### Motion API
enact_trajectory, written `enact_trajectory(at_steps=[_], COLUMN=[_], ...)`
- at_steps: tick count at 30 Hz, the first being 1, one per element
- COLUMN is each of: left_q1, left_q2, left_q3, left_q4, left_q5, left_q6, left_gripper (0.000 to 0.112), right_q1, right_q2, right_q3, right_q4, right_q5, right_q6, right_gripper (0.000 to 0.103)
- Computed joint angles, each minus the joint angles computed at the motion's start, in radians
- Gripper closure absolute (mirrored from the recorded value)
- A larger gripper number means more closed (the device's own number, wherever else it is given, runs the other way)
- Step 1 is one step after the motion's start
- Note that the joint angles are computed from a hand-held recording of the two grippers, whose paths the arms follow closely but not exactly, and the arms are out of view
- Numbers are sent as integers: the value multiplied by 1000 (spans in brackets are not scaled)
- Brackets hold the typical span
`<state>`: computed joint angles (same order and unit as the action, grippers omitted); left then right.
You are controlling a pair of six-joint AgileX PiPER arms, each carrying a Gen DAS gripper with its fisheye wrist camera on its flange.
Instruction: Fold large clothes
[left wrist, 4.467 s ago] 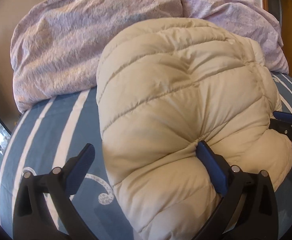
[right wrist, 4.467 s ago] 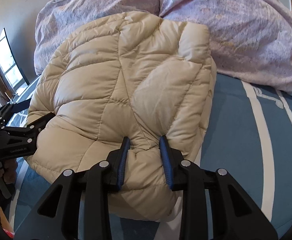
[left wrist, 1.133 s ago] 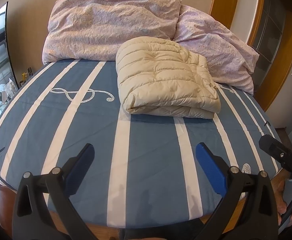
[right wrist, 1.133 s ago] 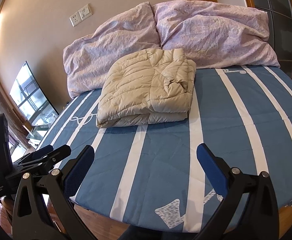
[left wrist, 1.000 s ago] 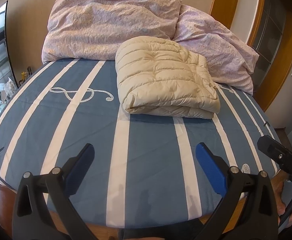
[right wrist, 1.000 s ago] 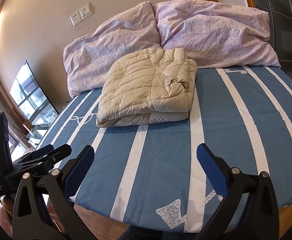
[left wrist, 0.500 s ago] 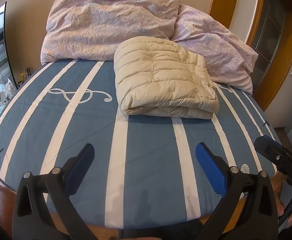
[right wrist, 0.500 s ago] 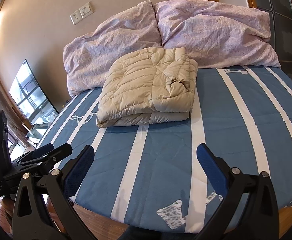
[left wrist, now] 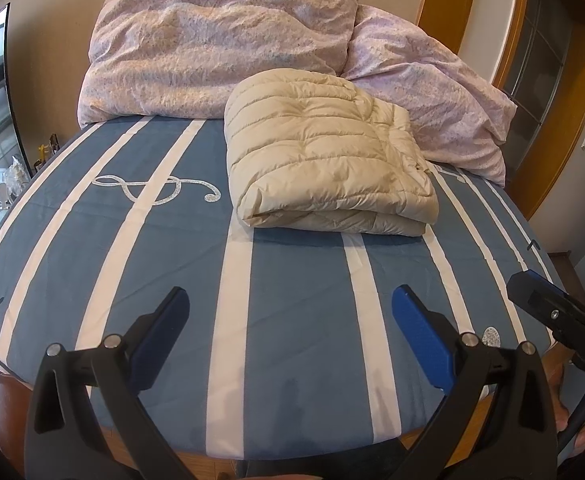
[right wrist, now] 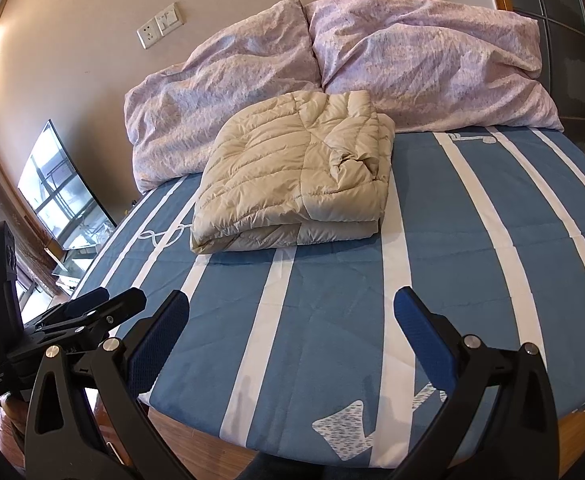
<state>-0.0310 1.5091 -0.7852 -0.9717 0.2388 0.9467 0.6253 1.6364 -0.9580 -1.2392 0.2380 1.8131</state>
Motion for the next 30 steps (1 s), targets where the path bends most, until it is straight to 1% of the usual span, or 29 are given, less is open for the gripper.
enact_trajectory(at_steps=[6, 9, 13, 24, 30], left_q1=[0, 5, 4, -3, -4], left_q2=[6, 16, 19, 34, 36], left_q3=[-4, -7, -7, -22, -23], left_q4=[-8, -42, -53, -18, -17], left_q5=[2, 7, 6, 3, 3], left_q6=[9, 49, 58, 18, 17], left_gripper=[12, 12, 12, 12, 12], right_q1=[-1, -5, -4, -9, -12], right_q2=[4, 6, 8, 17, 22], right_q3=[-2, -3, -5, -12, -9], right_q4=[-4, 6, 4, 23, -1], right_q5=[-1, -6, -5, -13, -21], right_q6=[5, -6, -3, -22, 2], right_gripper=[2, 2, 2, 2, 2])
